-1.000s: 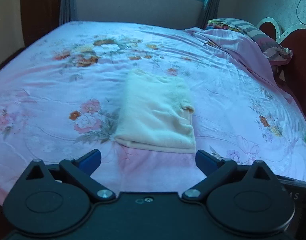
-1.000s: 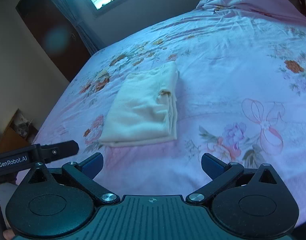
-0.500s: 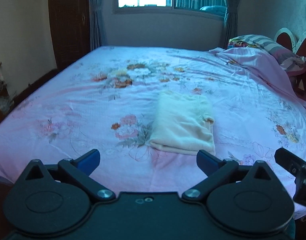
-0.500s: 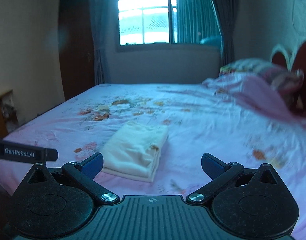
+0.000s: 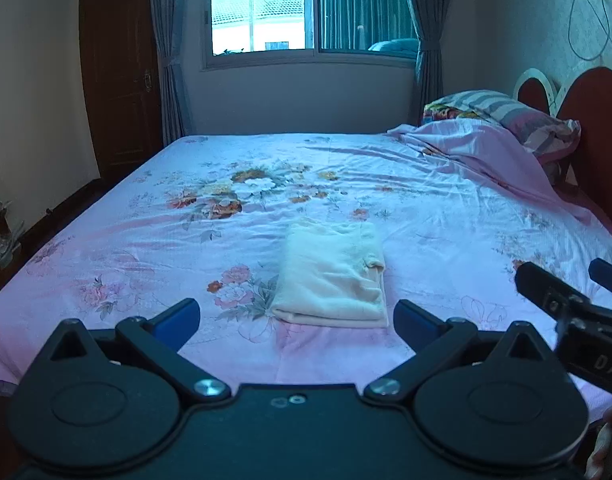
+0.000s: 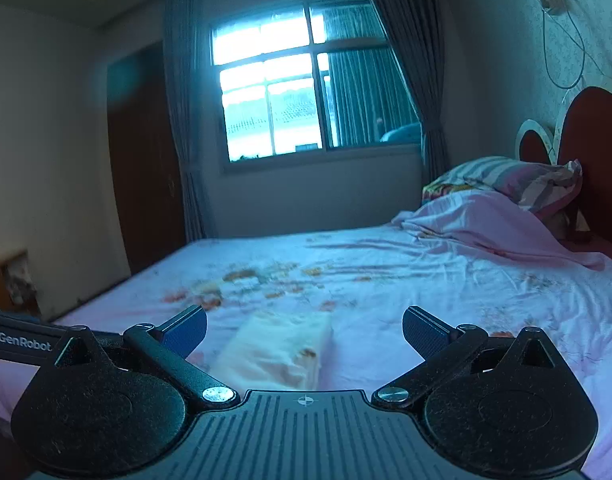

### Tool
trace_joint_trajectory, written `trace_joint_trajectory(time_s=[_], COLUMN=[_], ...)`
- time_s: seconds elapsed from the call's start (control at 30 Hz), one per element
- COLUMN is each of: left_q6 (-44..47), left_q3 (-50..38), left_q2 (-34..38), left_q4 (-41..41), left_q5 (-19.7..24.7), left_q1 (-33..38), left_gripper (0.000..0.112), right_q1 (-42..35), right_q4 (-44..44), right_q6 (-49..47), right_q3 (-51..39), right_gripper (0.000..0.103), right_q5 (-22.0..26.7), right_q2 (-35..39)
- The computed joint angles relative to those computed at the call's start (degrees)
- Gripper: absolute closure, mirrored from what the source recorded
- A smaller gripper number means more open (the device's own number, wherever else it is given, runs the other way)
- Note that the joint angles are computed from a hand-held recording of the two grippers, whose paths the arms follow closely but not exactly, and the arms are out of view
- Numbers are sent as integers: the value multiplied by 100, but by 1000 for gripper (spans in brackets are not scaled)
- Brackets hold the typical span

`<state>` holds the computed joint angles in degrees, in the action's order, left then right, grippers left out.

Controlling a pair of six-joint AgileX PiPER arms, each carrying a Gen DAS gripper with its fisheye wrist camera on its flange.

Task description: Fold small clothes

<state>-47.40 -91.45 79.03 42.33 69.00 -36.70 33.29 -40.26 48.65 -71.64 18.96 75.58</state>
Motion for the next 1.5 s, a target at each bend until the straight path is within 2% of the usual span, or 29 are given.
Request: trace_joint_trajectory(time_s=[0.1, 0.23, 0.37, 0.47, 0.53, 0.67, 0.8, 0.87, 1.0, 1.27, 1.5], left_q6=[-32, 147, 310, 341, 361, 232, 168, 139, 235, 348, 385], left_q3=[-23, 0, 82, 99, 42, -58, -100, -103, -100, -43, -14], left_q2=[129, 285, 341, 369, 390, 400, 417, 428, 426, 428, 503], left_q4=[-197, -314, -647, -628, -582, -473, -546, -528, -517, -690, -768], left_q5=[-89, -270, -490, -486, -453, -378, -338, -320, -327, -321, -315], left_q1=[113, 299, 624, 716, 736, 694, 672, 608, 535, 662, 802], left_gripper=[11, 11, 11, 11, 11, 11, 11, 11, 11, 11, 11], right_q1=[-73, -292, -163, 32, 74, 101, -142, -298, -369, -67, 17], right_q4=[461, 1733, 998, 747, 805, 365, 941, 1503, 1856, 1315, 1057], right_q6=[-474, -1593, -882, -767, -880, -407, -889, -1327, -1565, -1217, -952], right_q3=[-30, -58, -36, -393, -515, -351, -288, -289, -381, -674, -672], right_gripper=[0, 0, 0, 0, 0, 0, 0, 0, 0, 0, 0], right_q5=[114, 34, 136, 523, 465, 191, 98, 30, 123, 667, 795], right_q2=[97, 249, 379, 604, 663, 637, 602, 574, 574, 765, 863])
